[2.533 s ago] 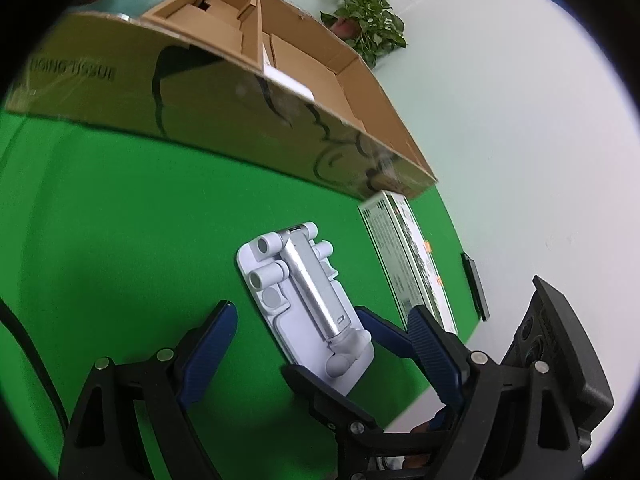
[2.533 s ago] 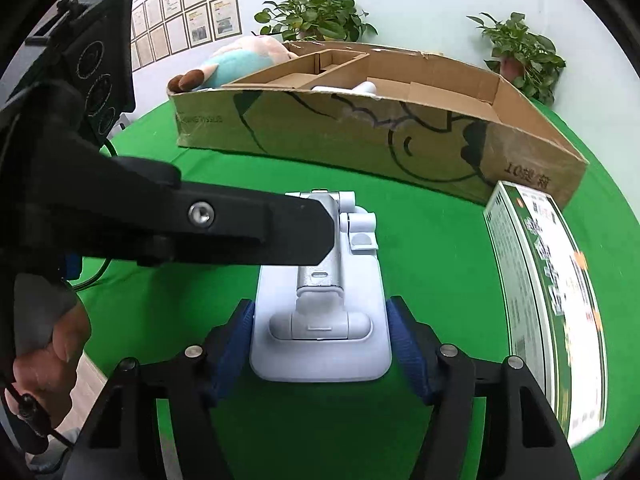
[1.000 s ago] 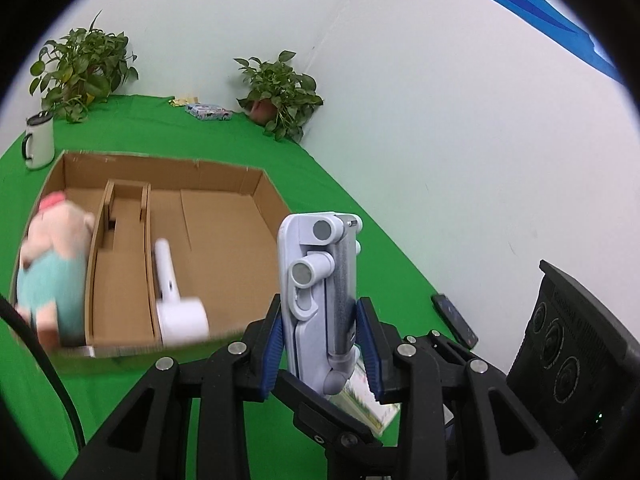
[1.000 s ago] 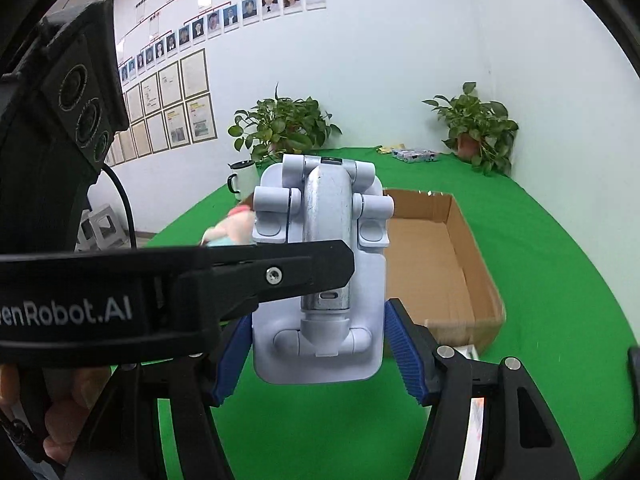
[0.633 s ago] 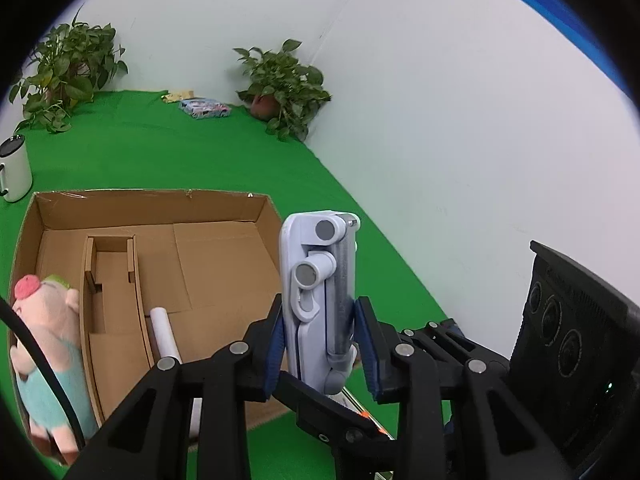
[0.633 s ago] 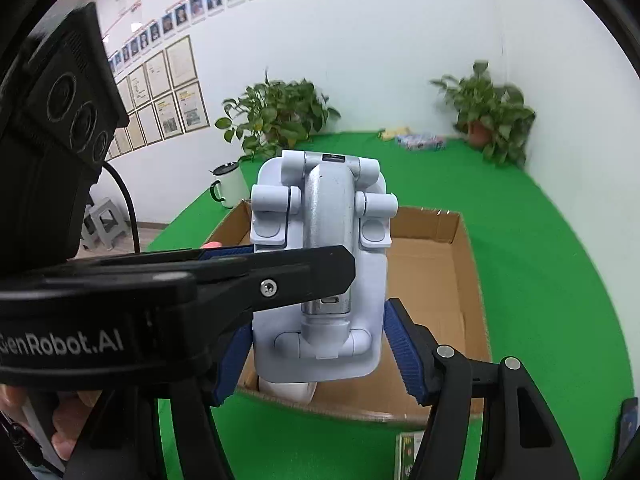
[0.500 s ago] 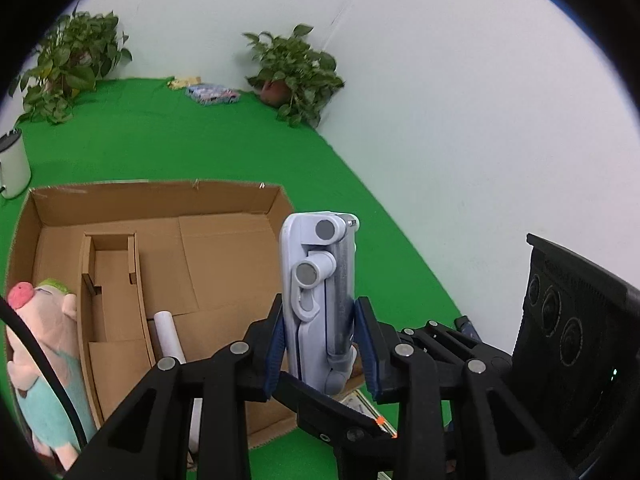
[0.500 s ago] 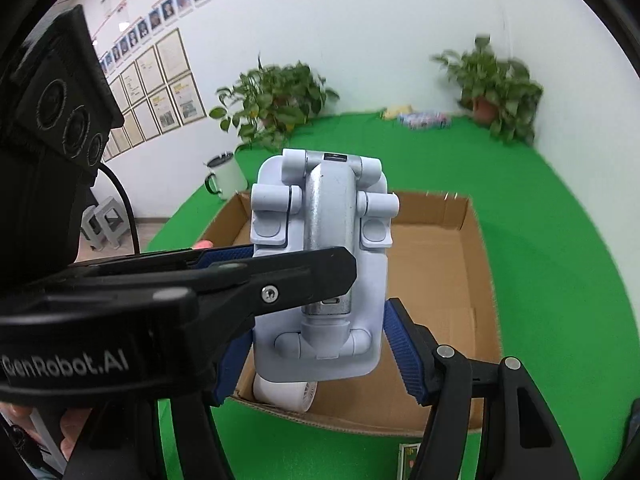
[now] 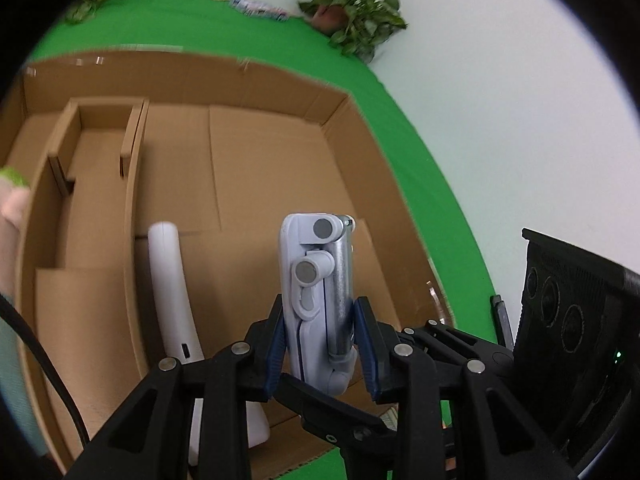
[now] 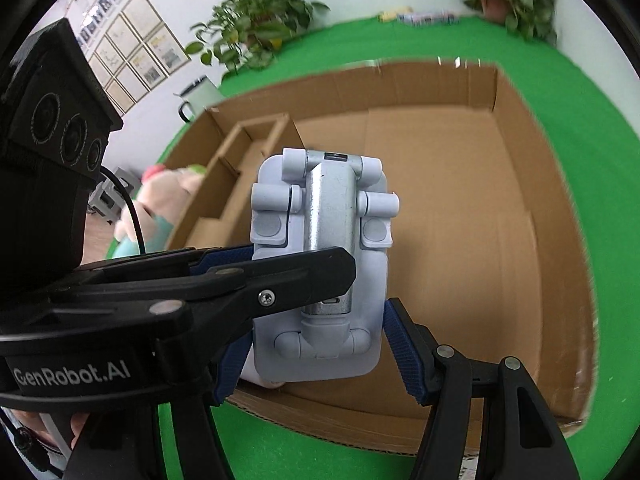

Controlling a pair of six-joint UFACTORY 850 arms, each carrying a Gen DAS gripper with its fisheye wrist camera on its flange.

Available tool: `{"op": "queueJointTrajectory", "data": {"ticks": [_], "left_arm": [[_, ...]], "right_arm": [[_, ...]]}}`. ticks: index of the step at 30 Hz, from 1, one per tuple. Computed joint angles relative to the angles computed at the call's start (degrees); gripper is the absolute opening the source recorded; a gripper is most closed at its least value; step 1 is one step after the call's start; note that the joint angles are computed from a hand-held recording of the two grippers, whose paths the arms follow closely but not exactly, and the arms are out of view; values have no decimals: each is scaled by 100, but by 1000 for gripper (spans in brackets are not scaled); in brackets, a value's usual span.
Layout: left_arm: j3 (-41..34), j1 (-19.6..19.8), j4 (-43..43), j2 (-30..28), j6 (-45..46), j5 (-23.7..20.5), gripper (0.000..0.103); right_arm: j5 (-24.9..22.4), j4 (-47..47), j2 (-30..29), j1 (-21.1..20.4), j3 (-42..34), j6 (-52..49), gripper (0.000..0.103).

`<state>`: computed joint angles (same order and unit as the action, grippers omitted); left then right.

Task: Organize objects
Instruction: 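Lift the vacuum stand with the right gripper and carry it over the box, then lower the stand into the box beside the vacuum and release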

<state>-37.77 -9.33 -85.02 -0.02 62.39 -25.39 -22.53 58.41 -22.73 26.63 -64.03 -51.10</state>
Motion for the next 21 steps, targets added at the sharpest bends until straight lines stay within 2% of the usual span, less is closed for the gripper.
{"op": "queueJointTrajectory", "data": {"ticks": [9,12,14,17,21], "left_arm": [[-63,-108,504,-275,-611,201,30],[-119,-188,912,-359,-1010,337,30],[-107,-212,966,-372,-1098,444,29],[-108,-218,1031,-383,-1183,439,28],[-186,-212,1544,-385,-1710,397,28]], "right_arm": [[-461,-224,-423,-82,-199,359,61],[-549,-286,-547,-95,-275,487,61],[-585,-241,-590,-107,-295,438,59],[-730,-122,-566,-133,-328,302,49],[-742,-294,-564,-97,-361,438,49]]}}
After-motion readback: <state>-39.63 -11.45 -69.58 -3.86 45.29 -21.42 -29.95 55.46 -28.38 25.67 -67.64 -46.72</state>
